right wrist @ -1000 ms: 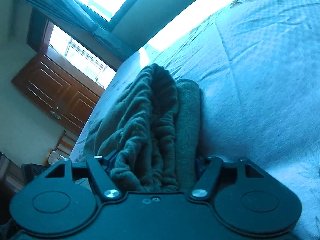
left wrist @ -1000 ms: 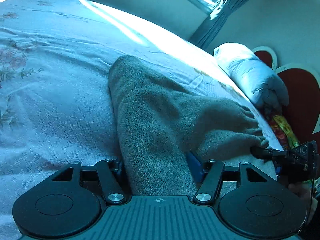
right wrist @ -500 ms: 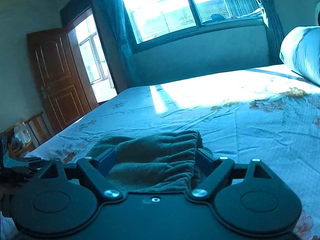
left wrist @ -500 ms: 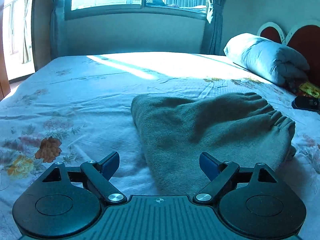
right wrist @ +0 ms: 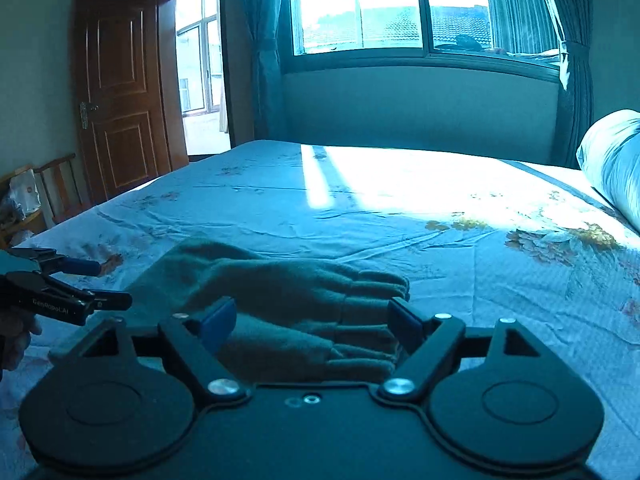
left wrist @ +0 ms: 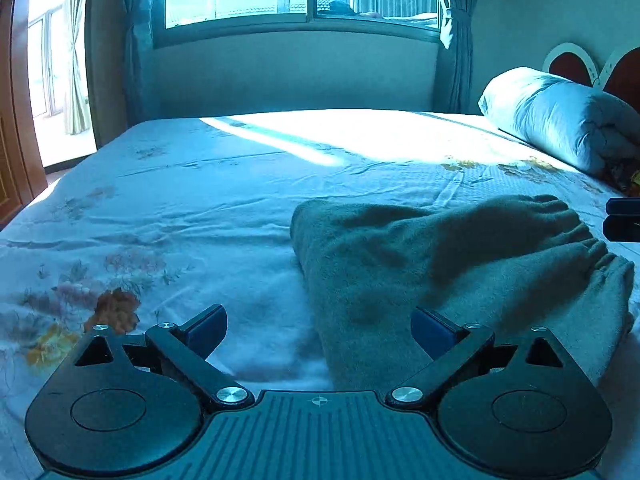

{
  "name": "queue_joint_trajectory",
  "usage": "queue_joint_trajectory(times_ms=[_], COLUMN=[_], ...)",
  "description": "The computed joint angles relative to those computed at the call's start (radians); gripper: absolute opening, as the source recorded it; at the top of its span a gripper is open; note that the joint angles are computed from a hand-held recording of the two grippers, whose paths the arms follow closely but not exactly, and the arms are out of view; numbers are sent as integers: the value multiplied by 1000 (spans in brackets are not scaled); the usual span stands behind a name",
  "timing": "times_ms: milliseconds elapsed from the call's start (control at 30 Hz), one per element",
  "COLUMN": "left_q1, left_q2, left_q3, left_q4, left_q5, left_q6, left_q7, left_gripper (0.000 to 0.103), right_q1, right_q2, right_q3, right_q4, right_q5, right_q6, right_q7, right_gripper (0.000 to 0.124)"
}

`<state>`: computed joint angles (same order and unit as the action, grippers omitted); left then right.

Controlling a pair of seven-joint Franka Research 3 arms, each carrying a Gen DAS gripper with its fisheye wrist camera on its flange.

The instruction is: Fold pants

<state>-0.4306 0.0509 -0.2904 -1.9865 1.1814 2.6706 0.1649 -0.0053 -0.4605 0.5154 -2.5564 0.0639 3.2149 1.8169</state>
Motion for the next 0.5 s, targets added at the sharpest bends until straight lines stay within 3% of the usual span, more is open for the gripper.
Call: queue_joint_trajectory(times_ms=[67,133,200,300,367,500], left_q1=[-2,-14,-32,-47,-59,-64], left_q2=[58,112,155,207,219,210], left_q3=[5,15,30,49,71,90], left_q4=[75,144,194,237,233,213], left_q5=[-17,-43,-55,-116,-109,-113], left_q6=[-33,-70,-94,-106,-81,-54], left_q7=[51,102,135,203,183,167], left_gripper=[98,98,98,98,101,103], right_q1=[-113,-146,-220,-374,-411,-332], right_q2=[47,115,164,251,273,263], right_q3=[89,113,180,324,349,272], right_q4=[72,135,195,309,312,299], right_q5=[-31,-71,-134,-280,-417,-412], right_q6=[-31,-49,-93,-316,-316,-317], right_q7=[32,48,83,189,280,278], right_gripper=[56,45,45,45,52,55])
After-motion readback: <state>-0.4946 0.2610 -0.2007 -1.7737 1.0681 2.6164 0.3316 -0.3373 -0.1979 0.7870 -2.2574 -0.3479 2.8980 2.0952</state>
